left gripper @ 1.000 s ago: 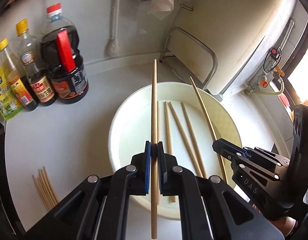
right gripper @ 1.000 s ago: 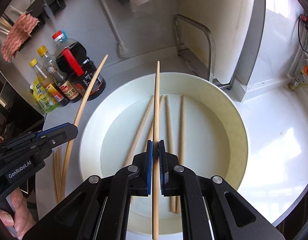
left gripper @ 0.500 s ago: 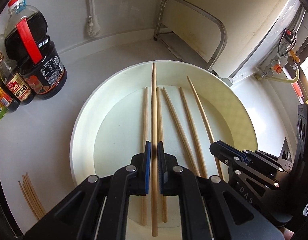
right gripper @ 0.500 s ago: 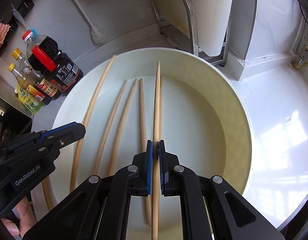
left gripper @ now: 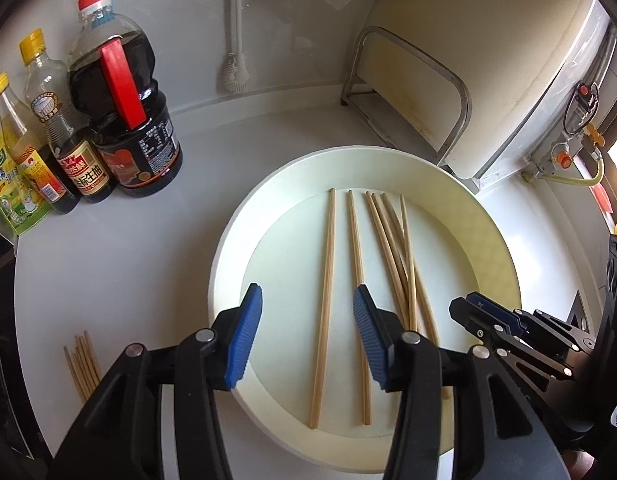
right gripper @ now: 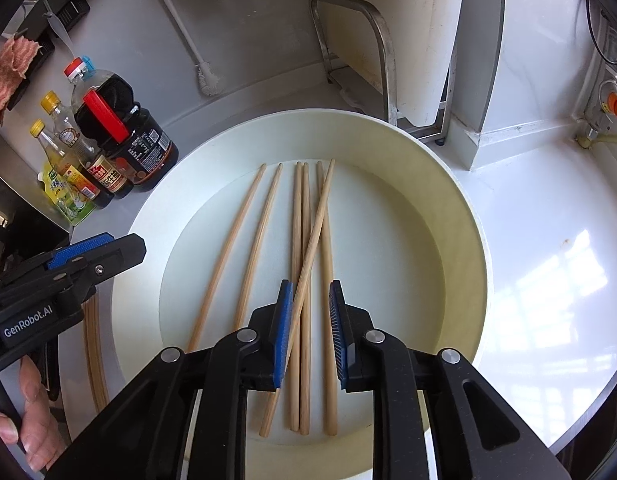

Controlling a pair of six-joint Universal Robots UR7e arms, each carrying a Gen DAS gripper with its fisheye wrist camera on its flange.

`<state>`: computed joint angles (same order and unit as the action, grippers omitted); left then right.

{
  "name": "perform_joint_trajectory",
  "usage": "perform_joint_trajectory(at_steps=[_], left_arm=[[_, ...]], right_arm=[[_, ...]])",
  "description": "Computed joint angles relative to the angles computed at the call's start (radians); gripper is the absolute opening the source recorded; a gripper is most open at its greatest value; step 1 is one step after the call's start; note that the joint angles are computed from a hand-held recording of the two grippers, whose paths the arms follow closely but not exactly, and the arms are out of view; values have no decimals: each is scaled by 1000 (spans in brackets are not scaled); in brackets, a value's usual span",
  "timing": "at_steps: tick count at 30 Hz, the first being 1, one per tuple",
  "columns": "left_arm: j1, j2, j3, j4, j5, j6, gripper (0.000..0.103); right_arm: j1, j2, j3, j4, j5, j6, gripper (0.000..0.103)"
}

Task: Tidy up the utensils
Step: 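Carry both chopsticks into the white basin and open both tools, then withdraw both open tools from the basin back to the chopstick row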

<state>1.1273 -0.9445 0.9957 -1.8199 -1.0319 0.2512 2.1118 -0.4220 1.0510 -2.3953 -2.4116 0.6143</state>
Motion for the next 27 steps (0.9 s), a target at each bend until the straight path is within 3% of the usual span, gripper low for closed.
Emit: perform_joint_trajectory(at_steps=[10,21,27], left_arm=[[14,-87,65,-23,19,9,49],[60,-193,134,-13,50,8,50],[104,-252,163,-15,66,16,52]], right_arm=[[54,28,-37,22,-28,30,27],[120,112,-131,84,-45,88,27],[155,183,-219,113,-38,61,31]])
